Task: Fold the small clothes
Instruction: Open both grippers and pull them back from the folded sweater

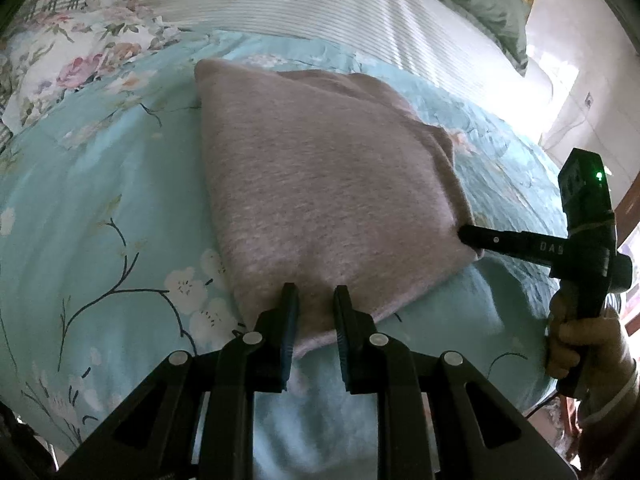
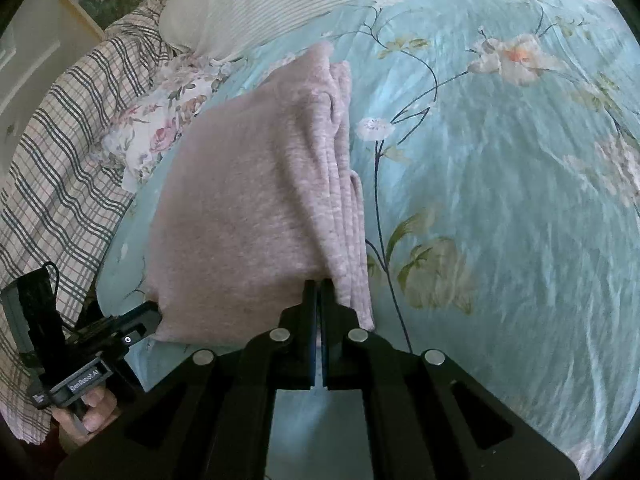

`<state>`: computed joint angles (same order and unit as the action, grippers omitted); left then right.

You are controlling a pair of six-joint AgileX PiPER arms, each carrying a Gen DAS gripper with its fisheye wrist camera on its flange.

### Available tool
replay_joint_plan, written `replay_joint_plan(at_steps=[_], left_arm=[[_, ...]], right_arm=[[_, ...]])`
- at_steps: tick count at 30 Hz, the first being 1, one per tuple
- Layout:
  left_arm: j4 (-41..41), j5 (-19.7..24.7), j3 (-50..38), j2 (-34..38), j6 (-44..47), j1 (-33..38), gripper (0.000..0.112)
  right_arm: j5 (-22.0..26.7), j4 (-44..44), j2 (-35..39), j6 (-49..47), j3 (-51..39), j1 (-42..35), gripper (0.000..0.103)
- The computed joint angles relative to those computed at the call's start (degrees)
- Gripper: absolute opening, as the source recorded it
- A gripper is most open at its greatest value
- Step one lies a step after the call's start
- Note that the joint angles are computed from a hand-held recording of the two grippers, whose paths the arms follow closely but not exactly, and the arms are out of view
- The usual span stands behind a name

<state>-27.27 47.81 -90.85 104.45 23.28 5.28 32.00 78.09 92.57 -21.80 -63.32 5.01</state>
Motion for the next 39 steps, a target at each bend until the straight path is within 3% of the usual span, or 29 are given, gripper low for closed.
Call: replay_joint_plan(at_steps=[5,8,10,13,14,17,19,22,24,30,34,39], left_arm=[[-2.4,1.5,0.4,-0.9,-0.4,1.6,0.022],[-1.2,1.4,1.5,-2.7,-0.9,1.9,0.034],[3.6,-0.5,3.7,-5.0,-4.5,1.0,0.059],[6.5,-2.3,7.5,-8.0,-6.0,0.9,0.061],[7.2,-2.7,8.7,-9.0,-6.1,1.0,0.061],[7.6,-2.7,10.6,-10.6,-5.6,1.8,0.062],[7.6,-2.1,11.1,-11.1,-5.6,2.4,0.07],[8.4,-2.2,12.1,-12.3,-6.5,3.0,0.083],[9.2,-2.1,12.2,-12.5,-7.4,3.1,0.083],[14.1,-2.5,12.7,-13.3,-11.6,2.3,0.083],[25.7,-3.3,14.1,-15.1,-20.5,-0.9,0.083],[35.3,-1.4,13.6,-15.7,-27.1,-4.0,0.083]], right_arm=[[-0.6,1.4,-1.4,-0.4,1.5,0.2,0.003],[-3.3,-5.5,-4.2,6.7,2.2,2.2,0.003],[-4.6,-12.7,-6.4,13.3,2.1,3.5,0.004],[-6.3,-21.2,-10.1,21.2,3.3,5.3,0.006],[-6.6,-22.8,-10.9,22.8,3.6,5.6,0.013],[-8.9,-29.7,-14.3,30.5,5.5,7.5,0.066],[-11.0,-38.3,-16.5,38.9,6.4,9.4,0.069],[-10.2,-47.0,-17.7,47.8,6.1,10.9,0.074],[-10.5,-47.7,-18.2,48.7,6.7,11.5,0.086],[-9.7,-47.8,-17.4,48.9,6.6,13.4,0.089],[-9.5,-50.5,-18.1,51.2,7.0,15.0,0.089],[-9.1,-60.2,-19.7,60.5,7.2,17.1,0.089]])
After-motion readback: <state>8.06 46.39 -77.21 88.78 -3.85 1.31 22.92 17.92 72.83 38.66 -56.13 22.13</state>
